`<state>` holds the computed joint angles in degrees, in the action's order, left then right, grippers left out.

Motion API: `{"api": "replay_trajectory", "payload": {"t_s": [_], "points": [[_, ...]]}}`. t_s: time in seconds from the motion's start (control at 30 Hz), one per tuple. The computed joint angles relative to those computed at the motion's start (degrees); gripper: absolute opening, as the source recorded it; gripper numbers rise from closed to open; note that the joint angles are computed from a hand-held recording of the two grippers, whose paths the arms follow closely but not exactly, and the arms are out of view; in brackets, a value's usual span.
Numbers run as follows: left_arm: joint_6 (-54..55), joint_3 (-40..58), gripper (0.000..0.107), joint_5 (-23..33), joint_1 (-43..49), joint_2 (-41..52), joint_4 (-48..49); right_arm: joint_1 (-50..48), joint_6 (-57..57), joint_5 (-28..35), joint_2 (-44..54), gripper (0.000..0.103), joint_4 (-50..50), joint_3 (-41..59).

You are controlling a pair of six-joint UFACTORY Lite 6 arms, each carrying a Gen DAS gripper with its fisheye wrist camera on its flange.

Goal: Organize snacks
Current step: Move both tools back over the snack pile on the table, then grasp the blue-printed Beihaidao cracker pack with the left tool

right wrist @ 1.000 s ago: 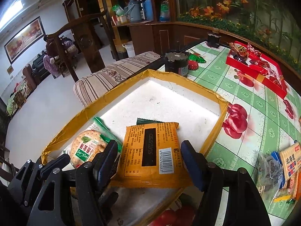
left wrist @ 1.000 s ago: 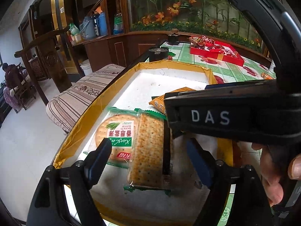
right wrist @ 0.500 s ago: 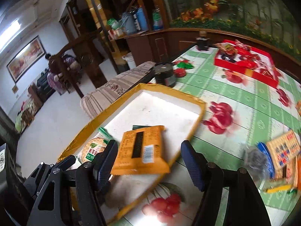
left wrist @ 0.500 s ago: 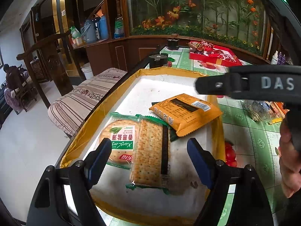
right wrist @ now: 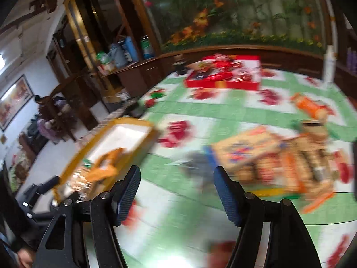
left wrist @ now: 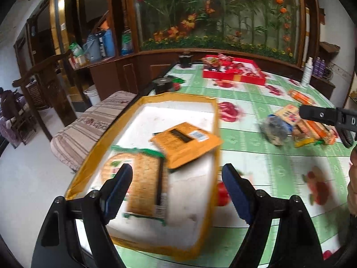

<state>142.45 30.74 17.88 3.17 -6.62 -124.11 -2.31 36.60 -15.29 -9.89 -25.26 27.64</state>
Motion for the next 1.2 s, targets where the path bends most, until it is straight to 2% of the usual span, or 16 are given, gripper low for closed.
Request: {"api": "replay_trajectory", "payload": {"t_s": [0.13, 0.17, 0.23, 0.4, 0.53, 0.6, 0.67, 0.7, 0.8, 0.9, 0.97, 1.07, 1.2], "points": [[-4.85, -1.09, 0.082, -3.32, -6.44, -2.95, 3.03, -17.78, 14.47, -4.13, -5.25, 0.072, -23.99, -5.52], [-3.59, -1.18, 0.082, -4.43, -8.97, -3.14, 1.02, -22.77, 17.87, -5.80, -5.37, 0.072, -29.98, -5.85], [-4.47, -0.58, 0.082, -6.19, -13.12, -2.41, 1.04, -32.99, 18.71, -9.46, -4.69, 0.072, -35.87, -6.26], [-32.48, 7.60, 0.082, -11.33, -24.10, 5.01, 25.29, -52.01, 29.45, -18.38, 4.01, 0.072, -52.76, 0.28], [-56.46, 18.21, 0.082, -10.38, -28.83, 13.34, 48.01, -54.97, 30.15, -18.97, 7.85, 0.072, -55.95, 3.47], [-68.46, 27.18, 0.090, -6.64, -30.16, 19.97, 59.18, -56.50, 31.11, -19.89, 9.63, 0.072, -57.75, 4.52], [-80.45, 37.55, 0.091, 0.49, -30.59, 27.92, 68.42, -57.28, 33.27, -20.95, 11.86, 0.072, -59.36, 5.84], [-86.45, 42.31, 0.091, 2.14, -31.56, 31.83, 73.59, -57.97, 34.86, -21.94, 13.32, 0.072, -60.78, 6.70], [-104.43, 51.59, 0.091, -0.97, -34.74, 39.44, 87.70, -58.35, 36.12, -23.25, 14.95, 0.072, -62.32, 7.62], [-117.87, 64.39, 0.091, 4.38, -36.35, 47.81, 98.94, -56.56, 33.96, -21.01, 15.36, 0.072, -59.36, 8.15], [-122.66, 69.39, 0.091, 5.40, -37.07, 50.28, 103.45, -56.36, 34.57, -20.71, 17.02, 0.072, -59.53, 9.44], [-122.84, 75.25, 0.091, 9.11, -37.06, 51.86, 104.50, -58.41, 36.55, -22.79, 18.52, 0.072, -61.04, 10.28], [-127.03, 85.80, 0.091, 13.32, -38.35, 53.03, 117.01, -60.66, 37.99, -26.57, 17.08, 0.072, -62.89, 9.47]]}}
